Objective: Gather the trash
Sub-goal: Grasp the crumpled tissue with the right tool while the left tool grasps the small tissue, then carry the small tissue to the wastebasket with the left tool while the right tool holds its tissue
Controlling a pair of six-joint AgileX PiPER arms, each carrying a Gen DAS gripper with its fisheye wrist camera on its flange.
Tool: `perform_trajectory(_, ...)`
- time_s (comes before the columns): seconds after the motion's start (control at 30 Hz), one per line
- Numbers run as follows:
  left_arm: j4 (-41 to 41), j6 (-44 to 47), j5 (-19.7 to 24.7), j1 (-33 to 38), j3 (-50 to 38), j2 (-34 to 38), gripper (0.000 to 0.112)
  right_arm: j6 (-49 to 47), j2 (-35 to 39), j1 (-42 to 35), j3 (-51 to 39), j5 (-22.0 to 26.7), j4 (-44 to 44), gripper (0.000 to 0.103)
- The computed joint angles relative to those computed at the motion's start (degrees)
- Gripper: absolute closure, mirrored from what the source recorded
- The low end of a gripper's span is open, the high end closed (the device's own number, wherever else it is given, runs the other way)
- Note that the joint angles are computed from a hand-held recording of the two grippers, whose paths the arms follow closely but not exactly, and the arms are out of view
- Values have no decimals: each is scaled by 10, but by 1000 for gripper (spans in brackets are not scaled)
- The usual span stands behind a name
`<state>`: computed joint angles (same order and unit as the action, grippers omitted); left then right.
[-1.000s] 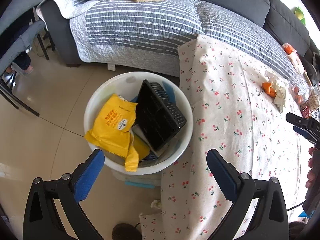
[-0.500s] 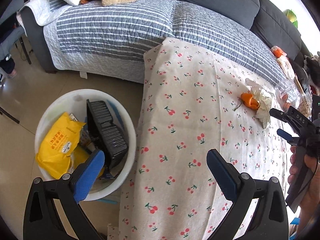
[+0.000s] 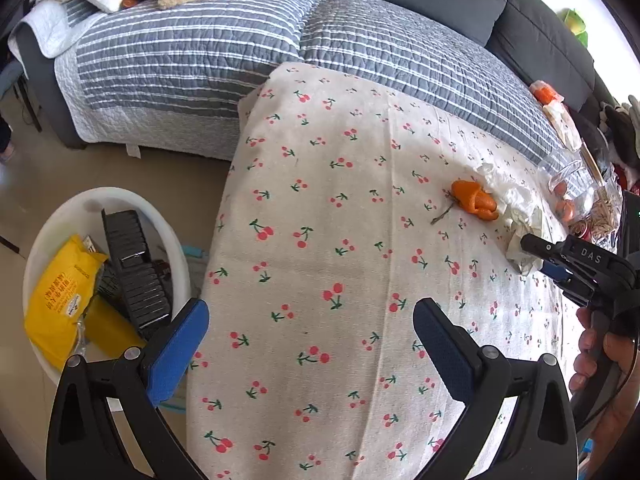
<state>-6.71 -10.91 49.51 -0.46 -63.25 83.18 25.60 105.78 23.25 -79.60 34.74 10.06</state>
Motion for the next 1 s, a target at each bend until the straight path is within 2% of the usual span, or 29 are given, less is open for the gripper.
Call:
perform_trajectory(0.1, 5, -17, -5, -32, -10, 10, 9, -26, -22, -20, 22, 13, 24, 65)
perform_trajectory(0.33, 14, -55, -15, -114, -57, 49, 9, -64, -76, -79, 60, 58, 8, 66)
perform_trajectory(0.4, 7, -42, -2, -127, -96, 78, 9, -81, -91, -100, 74, 71, 14, 66)
perform_trajectory(0.53, 44, -43, 15, -162, -178, 132, 10, -132, -120, -146, 104, 92, 53, 66)
perform_trajectory(0.7, 76, -20, 49, -195, -324, 235, 13, -192, -141, -190, 116, 110, 82, 66)
perform_trajectory(0.8, 106, -18, 93, -216, -423, 310, 22, -223, -143, -214, 117, 119, 112, 66)
perform_trajectory(0.83, 112, -19, 110, -223, -456, 334, 29, -233, -144, -222, 117, 122, 121, 66)
perform_trajectory(0.87, 110, -17, 126, -226, -489, 359, 35, -239, -143, -226, 116, 123, 128, 66)
perform_trajectory(1.0, 108, -24, 176, -235, -598, 442, 49, -263, -141, -241, 117, 130, 152, 66)
